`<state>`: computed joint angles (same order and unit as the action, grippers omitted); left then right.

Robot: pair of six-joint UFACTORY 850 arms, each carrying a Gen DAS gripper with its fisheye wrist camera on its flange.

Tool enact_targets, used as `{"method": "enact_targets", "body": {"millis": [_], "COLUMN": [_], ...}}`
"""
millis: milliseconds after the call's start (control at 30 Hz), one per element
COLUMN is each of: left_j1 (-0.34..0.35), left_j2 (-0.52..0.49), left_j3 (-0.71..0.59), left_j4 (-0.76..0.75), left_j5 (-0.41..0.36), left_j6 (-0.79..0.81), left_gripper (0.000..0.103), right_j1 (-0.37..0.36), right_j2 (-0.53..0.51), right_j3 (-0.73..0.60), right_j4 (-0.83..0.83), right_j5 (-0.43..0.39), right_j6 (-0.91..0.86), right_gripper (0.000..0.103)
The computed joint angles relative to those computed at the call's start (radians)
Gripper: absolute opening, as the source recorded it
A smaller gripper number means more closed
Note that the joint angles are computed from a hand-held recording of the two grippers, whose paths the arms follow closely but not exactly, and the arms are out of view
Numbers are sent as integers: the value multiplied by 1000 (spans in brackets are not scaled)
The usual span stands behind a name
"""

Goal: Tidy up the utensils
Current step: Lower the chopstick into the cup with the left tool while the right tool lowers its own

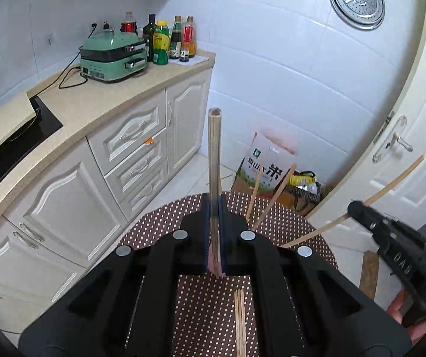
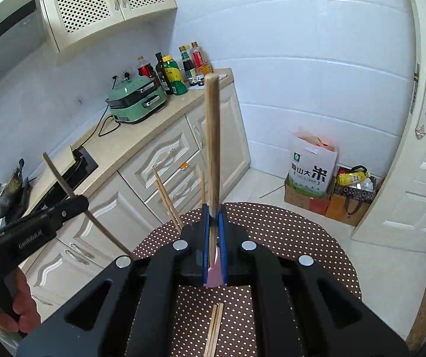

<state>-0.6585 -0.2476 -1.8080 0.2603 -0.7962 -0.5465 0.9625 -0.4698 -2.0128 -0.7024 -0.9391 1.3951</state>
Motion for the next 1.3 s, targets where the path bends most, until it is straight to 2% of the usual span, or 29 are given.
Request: {"method": "enact_targets", "body": {"millis": [200,467,1000,1200,1300], "left_j1": [1,9,41,50,52], "left_j2": [-50,-135,-200,-187,-177], "left_j3": [-74,-141,-83,-45,-28], "left_j4": [-5,-52,-152,-149,-158], "left_j5": [2,-34,-66,-20,-4], "left_j6": [12,58,102,95,101], "left_gripper": [5,5,6,7,7], "right_j1": [-13,-49,-109,-116,-122], "right_j2": [-32,-65,-138,-171,-167], "right_j3": [-43,-53,-59,-91,-85], "right_j4": [23,116,358,411,434], "right_j5": [12,33,72,61,84], "right_j6": [-46,-112,-251,-282,-302], "right_gripper": [5,5,5,5,8]}}
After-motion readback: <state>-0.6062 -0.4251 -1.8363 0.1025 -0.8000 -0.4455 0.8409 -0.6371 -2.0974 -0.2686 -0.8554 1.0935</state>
